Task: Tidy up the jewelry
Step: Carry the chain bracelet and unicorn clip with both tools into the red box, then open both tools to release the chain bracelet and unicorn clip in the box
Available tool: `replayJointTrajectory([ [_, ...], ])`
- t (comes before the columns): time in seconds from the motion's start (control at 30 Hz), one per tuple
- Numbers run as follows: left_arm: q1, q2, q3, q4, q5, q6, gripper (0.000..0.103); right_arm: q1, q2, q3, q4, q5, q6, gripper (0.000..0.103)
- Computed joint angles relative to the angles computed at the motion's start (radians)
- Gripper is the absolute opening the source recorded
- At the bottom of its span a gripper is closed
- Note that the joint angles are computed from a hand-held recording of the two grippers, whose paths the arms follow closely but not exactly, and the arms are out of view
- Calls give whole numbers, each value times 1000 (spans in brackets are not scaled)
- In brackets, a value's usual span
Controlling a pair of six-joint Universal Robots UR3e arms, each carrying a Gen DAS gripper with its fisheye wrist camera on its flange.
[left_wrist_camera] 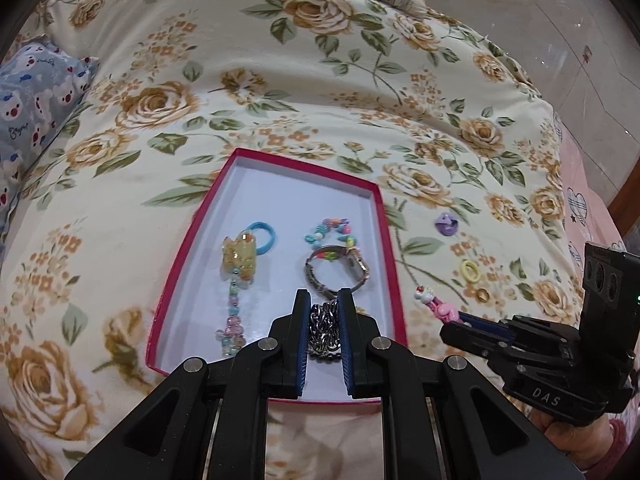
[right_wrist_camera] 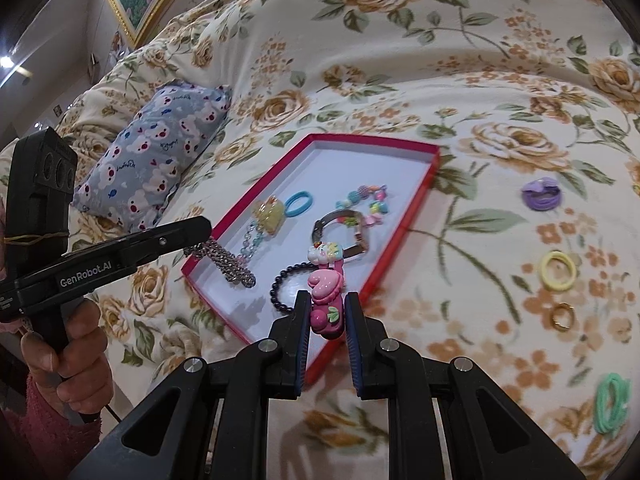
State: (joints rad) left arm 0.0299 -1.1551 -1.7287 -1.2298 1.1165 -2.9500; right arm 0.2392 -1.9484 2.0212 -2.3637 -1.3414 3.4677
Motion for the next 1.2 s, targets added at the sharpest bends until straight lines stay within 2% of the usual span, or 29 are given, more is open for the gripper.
replayJointTrajectory([
  [0.33, 25, -47, -26, 38, 24, 12, 12, 104, 211, -99, -72, -32, 7, 16],
  [0.6, 29, -110, -54, 109, 84, -15, 12, 120, 302, -136, -77, -51, -5, 17],
  [1.2, -21, -244, -72, 225, 181, -81, 13, 124, 351, -150, -70, -54, -27, 17],
])
